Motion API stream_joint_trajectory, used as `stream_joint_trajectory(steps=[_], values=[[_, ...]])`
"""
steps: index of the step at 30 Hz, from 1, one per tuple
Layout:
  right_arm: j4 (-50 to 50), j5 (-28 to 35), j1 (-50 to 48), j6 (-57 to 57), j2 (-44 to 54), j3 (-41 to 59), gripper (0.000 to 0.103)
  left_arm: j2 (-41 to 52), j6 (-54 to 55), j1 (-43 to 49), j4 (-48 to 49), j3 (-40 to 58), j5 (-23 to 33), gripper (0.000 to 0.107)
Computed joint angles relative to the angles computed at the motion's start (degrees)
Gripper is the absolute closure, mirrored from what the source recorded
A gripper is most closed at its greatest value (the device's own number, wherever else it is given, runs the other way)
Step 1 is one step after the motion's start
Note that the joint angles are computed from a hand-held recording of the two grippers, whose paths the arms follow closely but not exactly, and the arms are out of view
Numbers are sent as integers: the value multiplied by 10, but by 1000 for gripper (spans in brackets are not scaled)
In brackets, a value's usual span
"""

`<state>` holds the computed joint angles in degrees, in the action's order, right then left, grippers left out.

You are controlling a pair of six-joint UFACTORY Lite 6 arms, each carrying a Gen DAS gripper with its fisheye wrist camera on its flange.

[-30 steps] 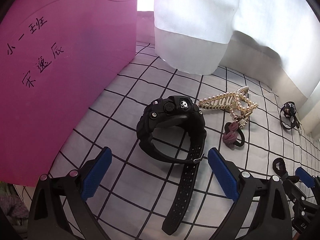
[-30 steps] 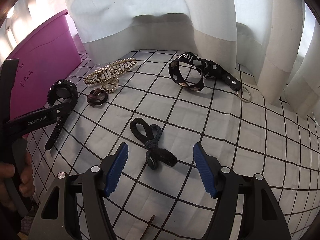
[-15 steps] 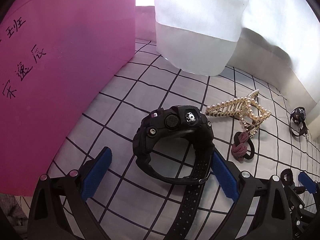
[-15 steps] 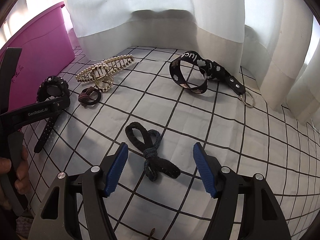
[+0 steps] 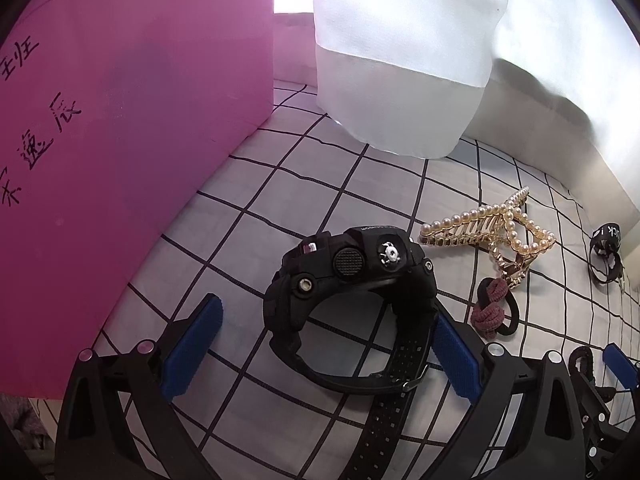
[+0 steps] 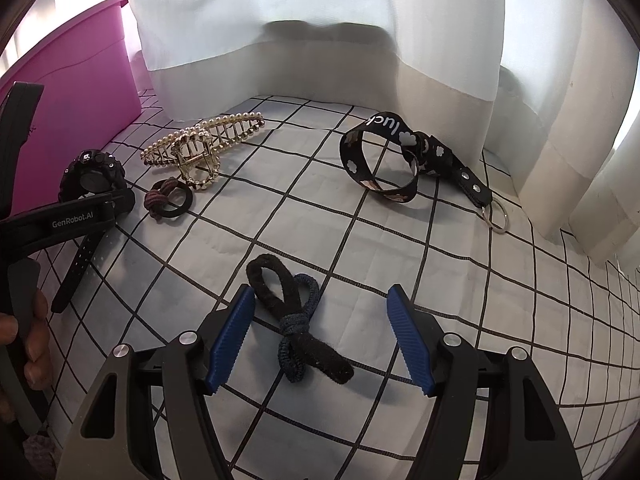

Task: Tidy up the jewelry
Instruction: 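Close left tool on the watch band while right tool closes on the hair tie, then carry the watch in left tool and hair tie in right tool over the tub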

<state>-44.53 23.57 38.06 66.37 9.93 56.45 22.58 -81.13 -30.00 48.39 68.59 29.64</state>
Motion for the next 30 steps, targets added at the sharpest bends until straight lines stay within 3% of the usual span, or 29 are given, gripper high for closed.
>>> stream_joint_trajectory(steps=[9,11,14,15,25,30], values=[[-19,-12,7,12,-22,-25,42,-35,-61,-16,50,-47,-5,18],[-22,-15,12,11,-30,-32,49,-44,-78,-19,64,-58,-4,24],[-21,-14,19,3,-40,-39,77,-53,-91,-26,74,-66,0,39],[-16,-14,21,-4,-42,-39,88,-55,-89,-25,71,-68,-2,39],[126,-49,0,-142,-116,-90,90,-125,-83,-34,23,-131,3,40],[246,-32,-18,-282,-179,-101,90,-200,-93,-89,-15,-181,52,40]])
